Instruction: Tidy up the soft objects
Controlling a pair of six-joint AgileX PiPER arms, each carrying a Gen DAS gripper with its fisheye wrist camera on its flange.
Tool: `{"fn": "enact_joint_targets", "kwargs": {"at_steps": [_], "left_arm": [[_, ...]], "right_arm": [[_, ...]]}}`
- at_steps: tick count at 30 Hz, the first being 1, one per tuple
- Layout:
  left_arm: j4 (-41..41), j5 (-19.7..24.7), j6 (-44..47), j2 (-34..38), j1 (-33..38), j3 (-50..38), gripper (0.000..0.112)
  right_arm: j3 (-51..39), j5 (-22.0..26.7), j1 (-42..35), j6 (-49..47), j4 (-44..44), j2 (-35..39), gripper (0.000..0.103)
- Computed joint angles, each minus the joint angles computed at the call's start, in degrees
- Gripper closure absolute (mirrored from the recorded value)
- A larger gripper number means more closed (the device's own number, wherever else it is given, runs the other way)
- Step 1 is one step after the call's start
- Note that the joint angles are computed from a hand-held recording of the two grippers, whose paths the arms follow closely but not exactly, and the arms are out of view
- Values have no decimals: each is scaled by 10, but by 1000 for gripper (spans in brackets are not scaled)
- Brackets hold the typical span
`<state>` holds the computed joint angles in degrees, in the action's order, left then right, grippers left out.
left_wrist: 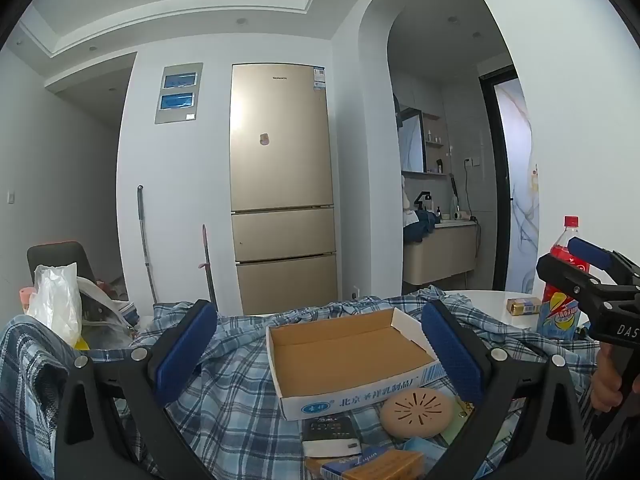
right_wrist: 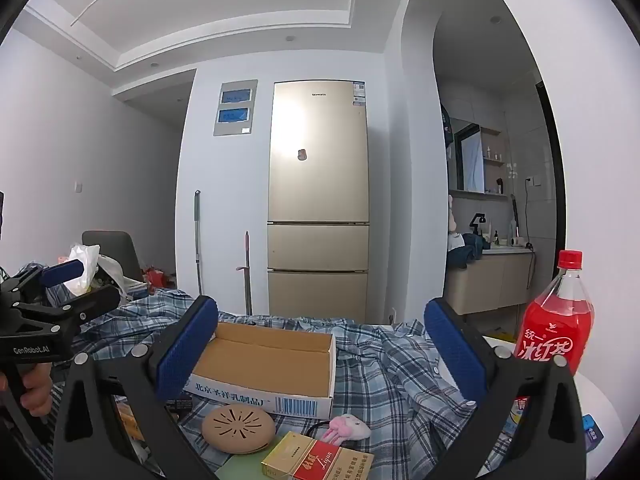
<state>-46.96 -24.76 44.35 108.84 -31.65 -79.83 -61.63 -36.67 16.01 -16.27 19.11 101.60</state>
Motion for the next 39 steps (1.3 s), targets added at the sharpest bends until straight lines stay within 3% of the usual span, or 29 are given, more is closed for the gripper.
{"fn": "enact_joint_targets", "kwargs": {"at_steps": [5, 6, 39], "left_arm": [[19, -5, -19, -4, 1, 8, 9], [15, -4, -15, -4, 1, 7, 9], [17, -8, -10, -2, -2, 4, 9]], "right_arm": [[16, -2, 4, -7, 7, -14, 0], [-4, 20, 2, -10, 11, -3, 0], [0, 12, 7, -15, 18, -1, 0]]}}
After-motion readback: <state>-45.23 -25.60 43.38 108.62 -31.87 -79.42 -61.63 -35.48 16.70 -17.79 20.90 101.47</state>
